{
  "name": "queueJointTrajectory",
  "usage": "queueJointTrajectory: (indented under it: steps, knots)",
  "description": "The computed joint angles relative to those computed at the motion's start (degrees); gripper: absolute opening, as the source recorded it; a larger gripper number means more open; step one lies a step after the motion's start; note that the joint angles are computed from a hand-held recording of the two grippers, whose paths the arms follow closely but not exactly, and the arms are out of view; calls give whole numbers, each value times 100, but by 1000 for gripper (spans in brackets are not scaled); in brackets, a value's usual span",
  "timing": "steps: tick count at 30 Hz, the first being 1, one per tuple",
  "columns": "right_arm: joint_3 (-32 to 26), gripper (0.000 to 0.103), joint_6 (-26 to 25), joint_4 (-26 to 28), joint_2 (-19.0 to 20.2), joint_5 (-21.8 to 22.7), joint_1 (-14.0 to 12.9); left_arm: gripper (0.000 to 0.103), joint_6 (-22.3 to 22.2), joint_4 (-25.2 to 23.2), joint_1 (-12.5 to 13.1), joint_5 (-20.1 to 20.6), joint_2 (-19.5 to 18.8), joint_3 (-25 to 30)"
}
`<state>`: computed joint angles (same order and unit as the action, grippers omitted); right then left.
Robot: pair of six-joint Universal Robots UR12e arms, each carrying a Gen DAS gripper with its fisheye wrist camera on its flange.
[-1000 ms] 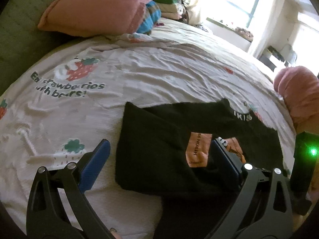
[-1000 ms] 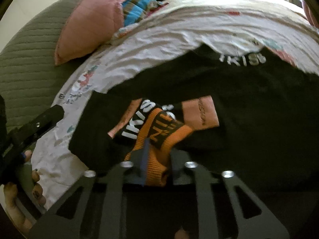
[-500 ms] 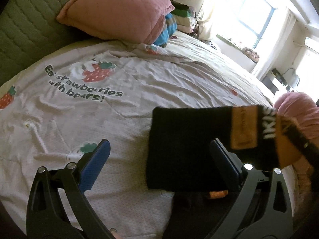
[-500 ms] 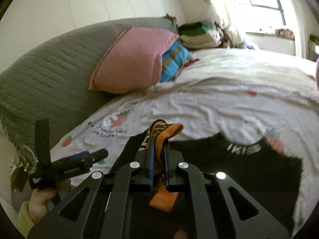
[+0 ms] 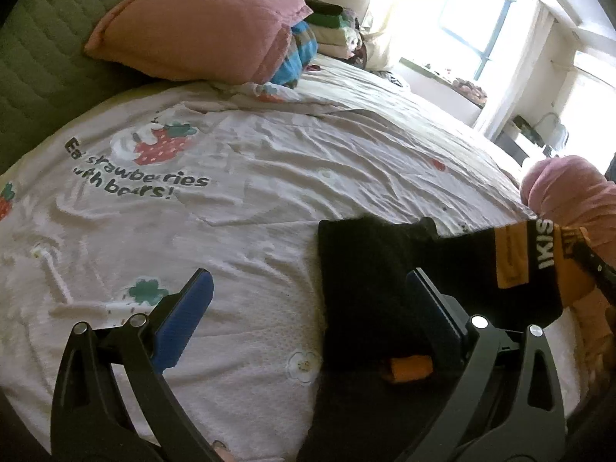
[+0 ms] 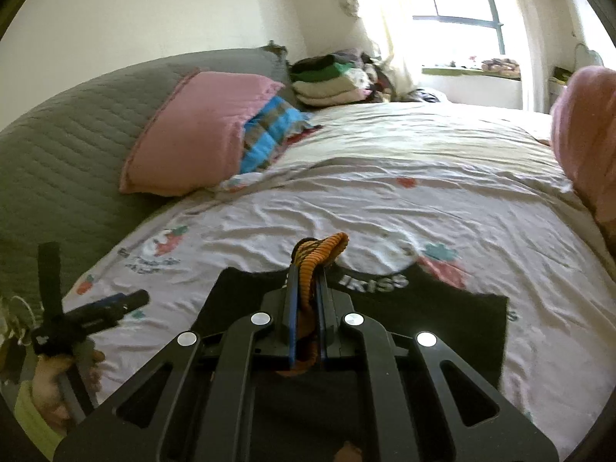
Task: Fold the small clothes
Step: 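Grasp the folded sleeve edge with the right gripper and lift it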
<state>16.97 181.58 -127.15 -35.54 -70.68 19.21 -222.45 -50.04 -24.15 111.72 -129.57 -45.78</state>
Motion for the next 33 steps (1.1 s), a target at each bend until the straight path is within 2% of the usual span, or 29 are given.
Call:
queueJointTrajectory:
  steps: [6, 10, 15, 18, 24, 27, 33]
  knots:
    - [766, 7, 86, -320, -333, -316, -64, 94, 331, -50, -56, -101, -213, 313]
    - [1158, 7, 149, -464, -497, -564, -90, 93, 722, -53, -103, -272, -427, 639]
    - [1548, 7, 241, -476, -653, -862, -121, 93, 1374, -22, -210, -259, -777, 1152]
    - [1696, 7, 285, -490, -709, -974, -133, 92, 1653, -182, -242, -426, -971, 1461]
    - [1770, 7, 283, -390, -723, -1151, -125, 71, 1666, -387, -206, -920, -1091, 1619]
    - [1811, 7, 298, -366, -730, -1199, -120, 67, 1518, -363, -159, -1155, -1051, 1521]
    - [1876, 8, 299, -336, -755, -1214, -128, 65, 1443, -407, -139, -1308, -1049, 1512]
